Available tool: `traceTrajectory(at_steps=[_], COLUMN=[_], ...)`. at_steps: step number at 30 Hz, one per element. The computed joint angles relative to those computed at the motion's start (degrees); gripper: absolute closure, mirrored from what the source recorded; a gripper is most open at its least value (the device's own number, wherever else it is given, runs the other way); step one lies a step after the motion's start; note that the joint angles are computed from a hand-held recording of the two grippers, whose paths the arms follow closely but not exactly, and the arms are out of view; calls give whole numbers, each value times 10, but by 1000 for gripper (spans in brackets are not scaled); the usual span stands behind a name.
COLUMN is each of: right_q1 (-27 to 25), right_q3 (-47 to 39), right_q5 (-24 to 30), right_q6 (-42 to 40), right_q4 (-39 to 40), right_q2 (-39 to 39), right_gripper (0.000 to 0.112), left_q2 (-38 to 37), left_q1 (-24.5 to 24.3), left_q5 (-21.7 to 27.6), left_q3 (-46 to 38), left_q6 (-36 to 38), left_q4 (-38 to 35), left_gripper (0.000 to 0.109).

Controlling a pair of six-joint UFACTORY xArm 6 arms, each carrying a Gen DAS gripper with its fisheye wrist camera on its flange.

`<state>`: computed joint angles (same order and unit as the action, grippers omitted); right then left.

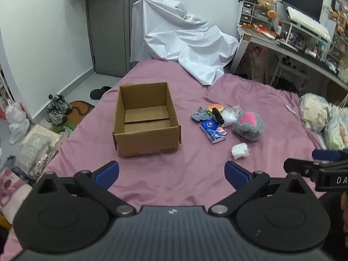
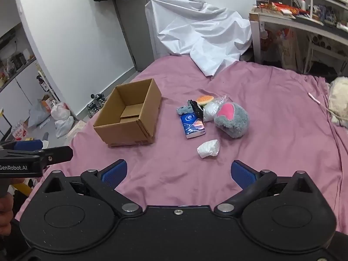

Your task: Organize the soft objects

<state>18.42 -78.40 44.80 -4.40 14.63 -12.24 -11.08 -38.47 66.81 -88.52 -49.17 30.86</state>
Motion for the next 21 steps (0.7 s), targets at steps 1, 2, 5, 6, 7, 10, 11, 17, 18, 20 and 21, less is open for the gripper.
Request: traceTrajectory(at_steps=[1, 2, 5, 6, 7, 10, 11, 17, 18, 20, 21], right_q1=[0, -1, 3, 3, 3, 3, 3, -1, -2, -1, -1], right_q3=[1, 2, 4, 7, 7, 3, 4, 0, 0, 4, 5], right_q5=[0, 0, -3, -5, -6, -6, -6, 2, 2, -3, -5], right_q6=[-2, -1, 0, 0, 0, 6, 8, 7, 6, 5, 4], right_q4=[1, 0, -5, -6, -7, -14, -14, 1, 4, 1, 0], right_q2=[-1, -2, -4, -6, -6, -3, -3, -2, -3, -5, -5], right_gripper=[10, 10, 10, 10, 10, 10, 10, 10, 10, 10, 10], left_q2=[1, 0, 4, 4, 5, 7, 7, 11, 11, 10, 10], left_q1=[0, 1, -1, 0, -1, 0, 0, -4, -4, -4, -4], left_q5=[-1, -4, -1, -2, -1, -1, -1, 6, 5, 5, 7], left_q3=[-2, -1, -8, -6, -7, -7, -7, -10, -10, -10, -10], left_q6=[2, 3, 4, 6, 8, 8, 8, 3, 3, 1, 0], left_q4=[-3, -9, -10, -8, -7, -12, -12, -2, -3, -4, -3], left_gripper=[6, 6, 6, 6, 6, 6, 6, 6, 6, 6, 6])
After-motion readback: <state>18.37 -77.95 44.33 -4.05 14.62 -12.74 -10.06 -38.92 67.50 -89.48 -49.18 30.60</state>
